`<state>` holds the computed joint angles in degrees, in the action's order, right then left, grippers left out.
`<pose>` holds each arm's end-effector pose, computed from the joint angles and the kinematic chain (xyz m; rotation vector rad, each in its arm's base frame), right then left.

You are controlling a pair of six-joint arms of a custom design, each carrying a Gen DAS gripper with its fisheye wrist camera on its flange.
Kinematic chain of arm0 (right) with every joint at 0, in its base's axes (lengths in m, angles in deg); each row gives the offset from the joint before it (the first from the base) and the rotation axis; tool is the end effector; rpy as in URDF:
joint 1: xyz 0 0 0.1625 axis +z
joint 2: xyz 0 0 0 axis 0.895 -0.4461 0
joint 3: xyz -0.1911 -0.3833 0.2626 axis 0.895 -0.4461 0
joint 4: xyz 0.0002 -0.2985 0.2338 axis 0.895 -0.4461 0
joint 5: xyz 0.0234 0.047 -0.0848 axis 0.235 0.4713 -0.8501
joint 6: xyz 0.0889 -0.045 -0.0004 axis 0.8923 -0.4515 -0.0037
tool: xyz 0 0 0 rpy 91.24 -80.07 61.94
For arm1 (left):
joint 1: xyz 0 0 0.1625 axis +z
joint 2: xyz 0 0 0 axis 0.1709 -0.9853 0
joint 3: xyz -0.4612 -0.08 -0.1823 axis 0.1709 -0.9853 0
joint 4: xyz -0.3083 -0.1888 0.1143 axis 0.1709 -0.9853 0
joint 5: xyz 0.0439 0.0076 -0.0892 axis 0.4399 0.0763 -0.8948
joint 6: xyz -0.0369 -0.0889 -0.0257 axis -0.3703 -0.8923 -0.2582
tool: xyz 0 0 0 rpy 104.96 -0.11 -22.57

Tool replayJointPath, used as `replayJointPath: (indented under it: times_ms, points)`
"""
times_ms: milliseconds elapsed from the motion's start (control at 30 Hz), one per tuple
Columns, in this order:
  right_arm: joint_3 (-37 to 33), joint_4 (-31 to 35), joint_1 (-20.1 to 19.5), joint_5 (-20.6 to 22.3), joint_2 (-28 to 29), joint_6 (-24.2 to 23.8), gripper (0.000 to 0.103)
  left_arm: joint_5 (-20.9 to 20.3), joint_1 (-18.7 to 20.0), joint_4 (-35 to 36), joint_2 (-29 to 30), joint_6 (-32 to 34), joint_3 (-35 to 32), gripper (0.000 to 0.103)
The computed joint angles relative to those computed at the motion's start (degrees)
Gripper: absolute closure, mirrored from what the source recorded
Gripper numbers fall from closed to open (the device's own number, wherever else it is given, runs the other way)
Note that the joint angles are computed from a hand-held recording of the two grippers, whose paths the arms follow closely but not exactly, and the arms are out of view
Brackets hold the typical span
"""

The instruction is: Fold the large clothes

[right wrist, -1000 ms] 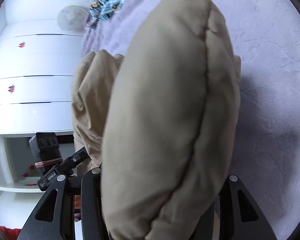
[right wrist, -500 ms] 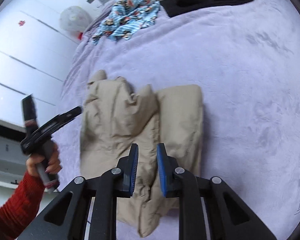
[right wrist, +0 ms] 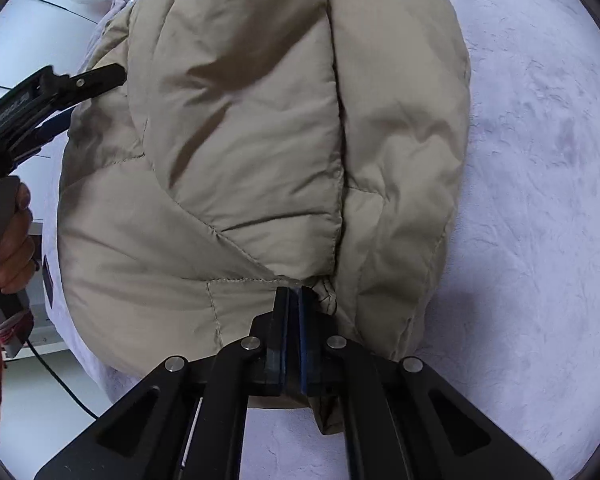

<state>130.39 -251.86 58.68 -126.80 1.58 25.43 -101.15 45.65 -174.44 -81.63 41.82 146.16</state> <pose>0.3439 -0.4071 -0.0252 -0.9277 -2.4870 0.6702 -0.1878 -0.5805 0.2430 1.2652 2.3941 0.0807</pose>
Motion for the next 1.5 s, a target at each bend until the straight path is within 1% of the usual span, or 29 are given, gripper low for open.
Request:
replayJointPath:
  times_ms: [67, 133, 233, 267, 300, 333, 367, 467, 500, 533, 567, 733, 900, 967, 1067, 1133, 1233, 1333, 1433, 1500]
  points:
    - [-0.04, 2.02, 1.16, -0.12, -0.5, 1.28, 0.101, 1.2, -0.01, 1.93, -1.86, -0.63, 0.04, 0.015]
    - [-0.82, 3.27, 1.47, -0.27, -0.63, 2.23, 0.101, 2.52, 0.02, 3.08, -3.75, -1.17, 0.34, 0.015]
    - [-2.26, 4.5, 2.08, -0.78, -0.8, 4.14, 0.1, 3.0, 0.69, 6.53, -6.24, -4.19, -0.22, 0.015]
    - [-2.95, 4.42, 1.71, -0.93, -0.92, 3.96, 0.097, 3.12, 0.97, 8.16, -6.89, -5.52, -0.6, 0.015]
    - [-2.11, 4.56, 2.69, -1.08, -1.64, 5.47, 0.096, 3.18, 1.21, 9.52, -7.43, -6.55, -0.91, 0.015]
    - [-1.74, 4.99, 3.43, -1.28, -2.09, 6.84, 0.096, 3.32, 1.4, 10.64, -8.0, -7.29, -1.06, 0.015]
    - [-2.37, 5.82, 3.2, -1.48, -2.65, 7.0, 0.096, 3.7, 1.49, 11.43, -8.53, -7.63, -1.06, 0.015]
    - [-2.17, 5.43, 4.27, -1.72, -3.22, 9.05, 0.096, 5.21, 1.46, 12.96, -9.92, -8.06, -0.68, 0.015]
    - [-2.89, 6.29, 4.71, -1.9, -3.19, 9.78, 0.096, 5.72, 1.43, 13.36, -10.28, -8.36, -0.61, 0.01]
    - [-3.92, 7.08, 4.2, -2.17, -3.2, 9.34, 0.096, 6.28, 1.42, 13.85, -10.64, -8.94, -0.57, 0.006]
    - [-4.77, 9.1, 3.75, -2.54, -4.5, 9.05, 0.096, 6.63, 1.41, 14.07, -10.91, -9.41, -0.61, 0.002]
    - [-6.43, 12.47, 5.16, -4.17, -5.02, 12.47, 0.095, 6.44, 1.59, 14.48, -12.06, -9.51, -0.86, 0.002]
    - [-8.5, 15.4, 5.76, -5.42, -4.56, 14.27, 0.095, 6.71, 1.54, 15.52, -12.43, -8.75, -1.26, 0.001]
    - [-8.92, 16.2, 6.04, -6.01, -4.53, 15.13, 0.095, 7.51, 1.29, 15.08, -12.62, -8.26, -0.92, 0.001]
    - [-10.0, 19.2, 6.74, -6.9, -4.82, 17.29, 0.095, 8.89, 0.74, 13.34, -13.09, -6.61, 0.03, 0.001]
    - [-10.11, 20.86, 7.46, -7.48, -5.23, 18.64, 0.095, 8.41, 0.71, 13.39, -13.4, -6.22, -0.08, 0.001]
    - [-11.76, 25.02, 8.12, -8.48, -5.36, 20.04, 0.095, 8.51, 0.48, 12.43, -14.04, -5.77, 0.21, 0.001]
    - [-13.52, 28.96, 8.73, -9.57, -5.45, 21.1, 0.095, 7.46, 0.67, 13.81, -14.26, -6.46, -0.64, 0.001]
    - [-14.67, 30.81, 9.16, -10.29, -5.47, 21.49, 0.095, 6.77, 0.69, 15.08, -14.44, -6.88, -1.38, 0.001]
    - [-15.33, 32.13, 9.5, -10.82, -5.49, 21.97, 0.095, 7.16, 0.37, 14.64, -14.8, -6.59, -1.17, 0.001]
